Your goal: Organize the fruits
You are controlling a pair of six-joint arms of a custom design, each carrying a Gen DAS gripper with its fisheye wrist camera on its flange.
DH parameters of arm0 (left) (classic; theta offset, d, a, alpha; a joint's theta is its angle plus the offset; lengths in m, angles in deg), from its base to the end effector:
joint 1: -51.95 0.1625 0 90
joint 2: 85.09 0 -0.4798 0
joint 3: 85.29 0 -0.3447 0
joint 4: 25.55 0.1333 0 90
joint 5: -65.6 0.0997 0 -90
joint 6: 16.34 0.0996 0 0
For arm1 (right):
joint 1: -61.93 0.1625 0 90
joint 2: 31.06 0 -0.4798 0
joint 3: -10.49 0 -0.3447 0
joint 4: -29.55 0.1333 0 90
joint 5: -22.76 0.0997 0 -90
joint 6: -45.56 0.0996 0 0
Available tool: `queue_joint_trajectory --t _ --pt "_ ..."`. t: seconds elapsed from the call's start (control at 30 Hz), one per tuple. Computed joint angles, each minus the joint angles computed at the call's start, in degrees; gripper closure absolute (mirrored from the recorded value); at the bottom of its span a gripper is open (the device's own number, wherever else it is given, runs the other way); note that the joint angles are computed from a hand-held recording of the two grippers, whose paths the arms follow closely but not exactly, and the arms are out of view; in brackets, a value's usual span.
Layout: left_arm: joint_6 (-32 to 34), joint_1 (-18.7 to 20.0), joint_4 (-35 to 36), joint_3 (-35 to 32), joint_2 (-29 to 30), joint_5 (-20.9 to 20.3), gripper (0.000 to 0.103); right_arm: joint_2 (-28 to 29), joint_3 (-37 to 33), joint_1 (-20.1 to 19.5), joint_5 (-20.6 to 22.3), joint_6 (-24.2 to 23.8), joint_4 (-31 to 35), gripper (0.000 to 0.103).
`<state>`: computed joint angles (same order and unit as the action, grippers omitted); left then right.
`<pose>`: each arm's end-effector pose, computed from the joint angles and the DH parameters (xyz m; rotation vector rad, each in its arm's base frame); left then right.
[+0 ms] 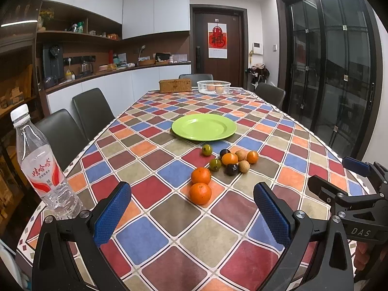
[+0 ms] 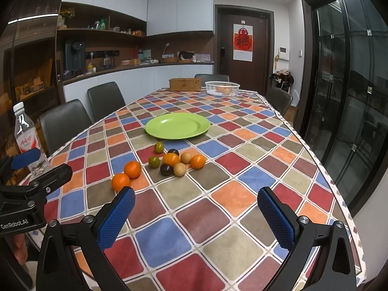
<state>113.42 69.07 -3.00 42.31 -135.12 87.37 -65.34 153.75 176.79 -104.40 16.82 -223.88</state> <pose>-0.1990 -0.2976 0.1747 0.5502 2.0893 -1.1937 0.2374 -0.3384 0.1417 0.6641 -2.1738 1.1262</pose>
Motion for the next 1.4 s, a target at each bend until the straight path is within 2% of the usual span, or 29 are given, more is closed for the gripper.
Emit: queue_joint_trajectory --t 0.17,0.43,0.67,0.77,0.9,1.13,1.4 --pt "2.1 1.7 -1.3 -0.4 0.2 1.1 0.000 1.4 -0.2 -1.4 0.7 -1.2 -0.6 0.001" --pt "10.3 5.8 -5.7 -1.8 -0.1 2.2 0.002 3.1 -2.1 -2.9 1.0 -4.6 0.3 0.001" --pt "18.6 9.7 -9.0 -4.0 -0.3 4.1 0.010 3.3 -4.9 -4.5 2.4 -6.5 4.6 0.001" --pt "21.2 11.6 -9.8 -5.2 -0.4 5.3 0.017 3.5 -6.5 -5.2 2.8 -8.5 6.6 0.001" --pt "24.2 13.9 -10.3 -6.8 0.2 6.7 0.021 3.8 -8.5 -5.9 2.9 -11.4 8.9 0.002" --pt "29.7 17.2 -11.1 -9.6 1.4 8.6 0.029 3.1 -11.8 -8.0 4.6 -15.6 15.4 0.011" --pt "33.0 21.6 -10.0 -13.1 2.4 12.0 0.041 2.8 -15.6 -9.4 5.1 -17.3 22.4 0.022"
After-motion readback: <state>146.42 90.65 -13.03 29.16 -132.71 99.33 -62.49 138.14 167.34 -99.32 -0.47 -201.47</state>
